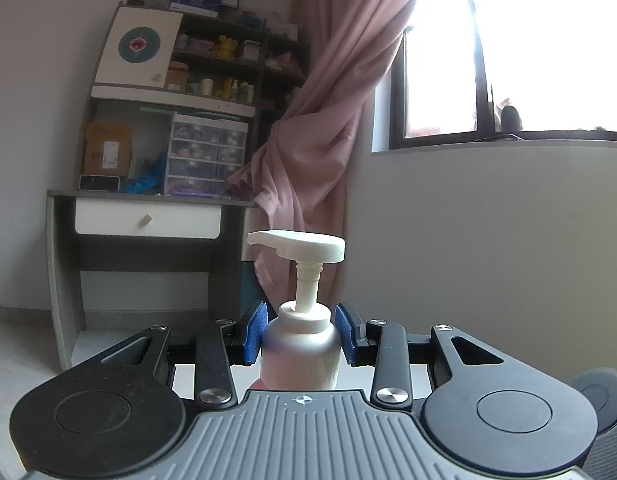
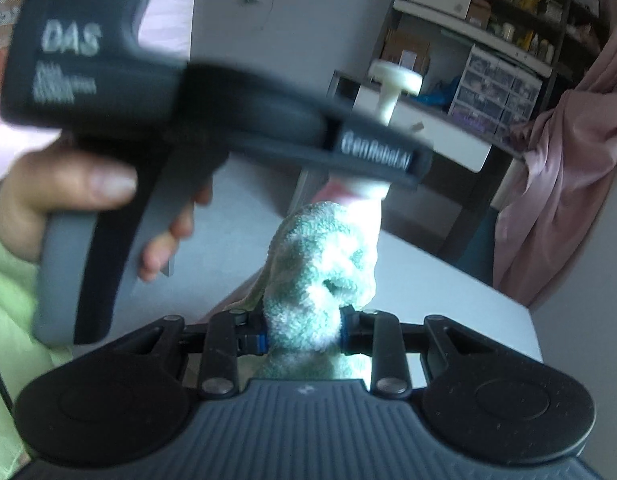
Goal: Clean container
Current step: 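Rub the towel along the bottle body toward the pump head with the right gripper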
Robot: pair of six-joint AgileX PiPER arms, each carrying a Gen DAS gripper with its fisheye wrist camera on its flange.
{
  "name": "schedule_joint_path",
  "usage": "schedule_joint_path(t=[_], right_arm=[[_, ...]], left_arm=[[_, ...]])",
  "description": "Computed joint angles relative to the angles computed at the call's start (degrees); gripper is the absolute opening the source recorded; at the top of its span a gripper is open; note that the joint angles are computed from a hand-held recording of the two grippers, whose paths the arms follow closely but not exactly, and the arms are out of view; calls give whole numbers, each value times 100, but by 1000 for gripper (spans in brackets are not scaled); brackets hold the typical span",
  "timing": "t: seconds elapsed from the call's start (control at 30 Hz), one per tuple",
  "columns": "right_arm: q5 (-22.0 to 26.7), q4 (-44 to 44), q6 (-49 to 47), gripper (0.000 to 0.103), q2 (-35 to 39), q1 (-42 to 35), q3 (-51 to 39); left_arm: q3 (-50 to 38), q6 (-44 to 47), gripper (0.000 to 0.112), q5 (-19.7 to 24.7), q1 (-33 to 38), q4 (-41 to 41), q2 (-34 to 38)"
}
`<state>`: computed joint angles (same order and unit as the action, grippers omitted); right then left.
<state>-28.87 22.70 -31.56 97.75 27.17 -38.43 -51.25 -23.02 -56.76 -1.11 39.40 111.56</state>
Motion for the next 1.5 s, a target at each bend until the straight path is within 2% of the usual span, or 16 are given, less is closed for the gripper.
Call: schedule_joint_path(t=[0.23,0.53,0.87,1.1,1.5], right_arm=[[-181,569,-418,30,-73,198,46],[-668,1517,-893,30,466,550,25],[-399,1567,-747,31,815,424,-146],[-365,1649,-812,31,628,447,-40],[-652,2045,-1143,30,-28,738,178]], left_arm=[[38,-72,38,-79,62,59,8],[89,-67,39,-153,91,84,21],[60,-134,39,-190,163,211,57],[-3,-230,40,-173,193,314,88],[-15,-218,40,-205,167,307,150]])
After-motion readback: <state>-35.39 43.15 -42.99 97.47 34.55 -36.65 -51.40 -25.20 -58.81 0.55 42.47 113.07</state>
